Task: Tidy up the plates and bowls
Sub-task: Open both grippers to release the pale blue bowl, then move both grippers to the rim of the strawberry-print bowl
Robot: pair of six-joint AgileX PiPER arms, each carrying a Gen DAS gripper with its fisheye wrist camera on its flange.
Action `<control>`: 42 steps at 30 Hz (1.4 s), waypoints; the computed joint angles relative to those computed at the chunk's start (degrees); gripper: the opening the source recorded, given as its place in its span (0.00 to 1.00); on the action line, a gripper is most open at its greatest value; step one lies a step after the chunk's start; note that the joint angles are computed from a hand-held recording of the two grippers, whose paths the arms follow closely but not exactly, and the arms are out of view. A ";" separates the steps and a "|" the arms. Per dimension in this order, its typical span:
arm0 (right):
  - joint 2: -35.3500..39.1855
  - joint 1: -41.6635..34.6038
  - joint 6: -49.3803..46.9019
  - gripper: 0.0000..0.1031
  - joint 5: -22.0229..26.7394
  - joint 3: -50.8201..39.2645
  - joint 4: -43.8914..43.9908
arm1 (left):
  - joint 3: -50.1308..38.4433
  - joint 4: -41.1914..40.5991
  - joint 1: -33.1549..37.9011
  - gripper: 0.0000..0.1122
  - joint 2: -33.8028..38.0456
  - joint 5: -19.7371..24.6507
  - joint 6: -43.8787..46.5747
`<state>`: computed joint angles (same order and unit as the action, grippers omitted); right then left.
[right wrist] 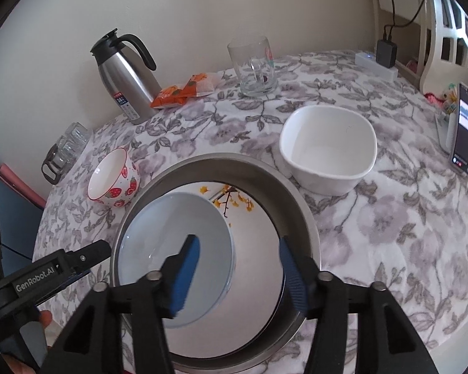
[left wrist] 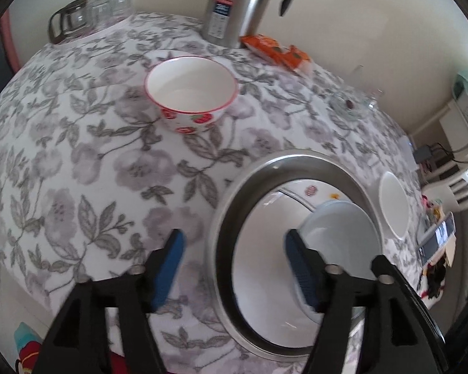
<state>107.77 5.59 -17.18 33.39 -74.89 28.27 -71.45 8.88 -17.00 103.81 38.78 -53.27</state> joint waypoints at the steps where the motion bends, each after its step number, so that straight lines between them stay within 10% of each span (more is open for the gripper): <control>1: -0.19 0.17 -0.04 0.66 -0.51 0.19 -0.27 | 0.20 0.79 0.01 0.70 -0.06 0.09 -0.96; 14: 0.21 0.56 0.08 1.00 -3.13 0.59 -1.59 | 1.42 14.24 -0.71 0.84 -0.51 3.68 -14.26; 42: -4.49 6.13 -13.34 1.00 -12.55 4.05 10.83 | 4.89 27.36 5.75 0.85 -5.82 6.28 -26.12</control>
<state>103.28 11.72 -30.52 20.85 -70.84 39.10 -66.56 36.24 -11.25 97.99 45.07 -79.39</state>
